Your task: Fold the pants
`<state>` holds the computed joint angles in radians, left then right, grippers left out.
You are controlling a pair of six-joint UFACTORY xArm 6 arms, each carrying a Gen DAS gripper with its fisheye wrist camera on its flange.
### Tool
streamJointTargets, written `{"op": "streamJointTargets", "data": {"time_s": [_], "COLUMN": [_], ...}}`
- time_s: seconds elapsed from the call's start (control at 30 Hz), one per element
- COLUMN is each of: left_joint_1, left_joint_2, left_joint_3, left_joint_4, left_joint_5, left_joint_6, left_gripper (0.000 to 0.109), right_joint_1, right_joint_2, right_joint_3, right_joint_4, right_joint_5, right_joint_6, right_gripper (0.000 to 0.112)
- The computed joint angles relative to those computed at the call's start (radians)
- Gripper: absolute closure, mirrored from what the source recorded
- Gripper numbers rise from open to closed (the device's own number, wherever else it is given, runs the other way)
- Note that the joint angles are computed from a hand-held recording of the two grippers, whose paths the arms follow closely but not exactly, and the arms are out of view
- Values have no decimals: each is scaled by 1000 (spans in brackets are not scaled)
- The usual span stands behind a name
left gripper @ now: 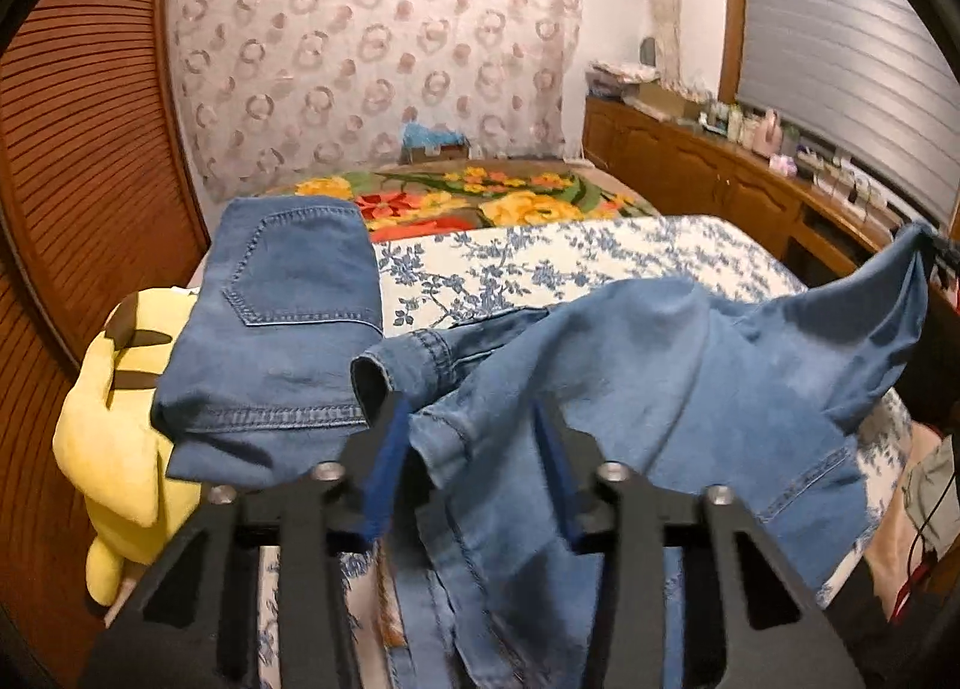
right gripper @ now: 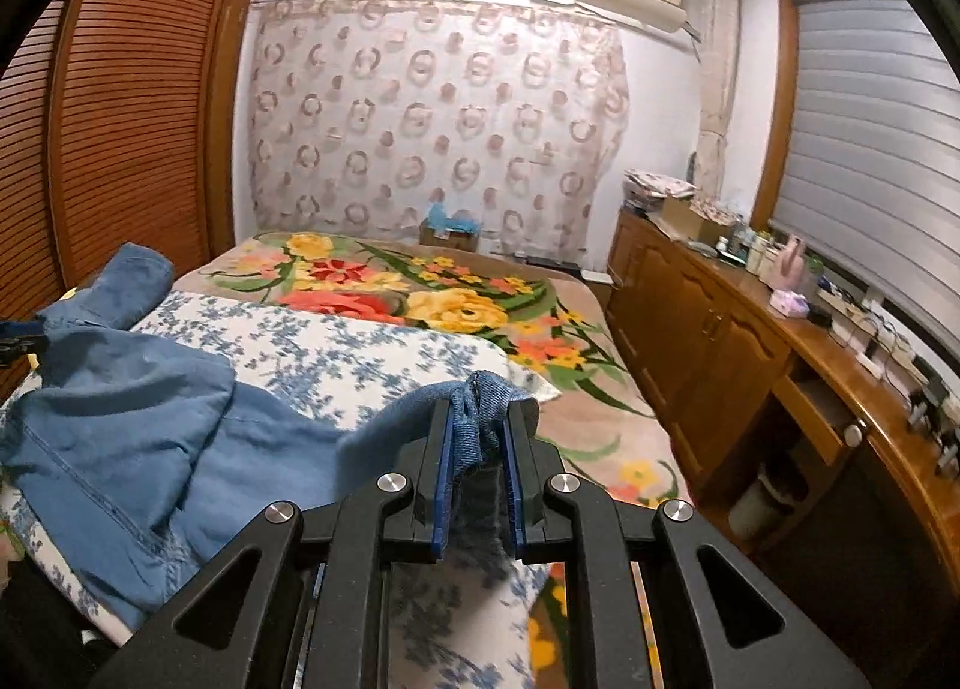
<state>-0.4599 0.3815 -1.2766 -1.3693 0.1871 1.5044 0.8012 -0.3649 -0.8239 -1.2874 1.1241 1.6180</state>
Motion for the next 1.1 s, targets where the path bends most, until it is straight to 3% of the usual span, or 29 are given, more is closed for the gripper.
{"op": "streamJointTargets", "data": {"time_s": [0.13, 0.17, 0.4, 0.6, 0.67, 0.93, 1.1], "left_joint_1": [-2, -8, 19, 39, 40, 78, 114], "left_joint_2": [56, 64, 127, 100, 78, -73, -174], "left_joint_3": [-49, -56, -144, -128, -109, 0, 93], "left_joint_4": [90, 98, 238, 190, 178, -141, -312], "left_joint_5": [-23, -39, -61, -16, -23, 35, 66], "left_joint_6": [-56, -62, -213, -194, -185, 118, 279], "left_gripper": [99, 101, 102, 101, 87, 38, 37], "right_joint_1": [-28, -30, -51, -78, -84, -99, -141], "right_joint_2": [23, 29, 21, -13, -25, 6, 80], "right_joint_3": [-25, -33, -40, -21, -9, -36, -110], "right_joint_4": [-20, -24, -59, -102, -125, -204, -245], "right_joint_5": [-63, -74, -178, -282, -313, -464, -639], "right_joint_6": [-25, -32, -39, -36, -28, -18, -43], "right_gripper": [98, 98, 98, 98, 98, 98, 98]}}
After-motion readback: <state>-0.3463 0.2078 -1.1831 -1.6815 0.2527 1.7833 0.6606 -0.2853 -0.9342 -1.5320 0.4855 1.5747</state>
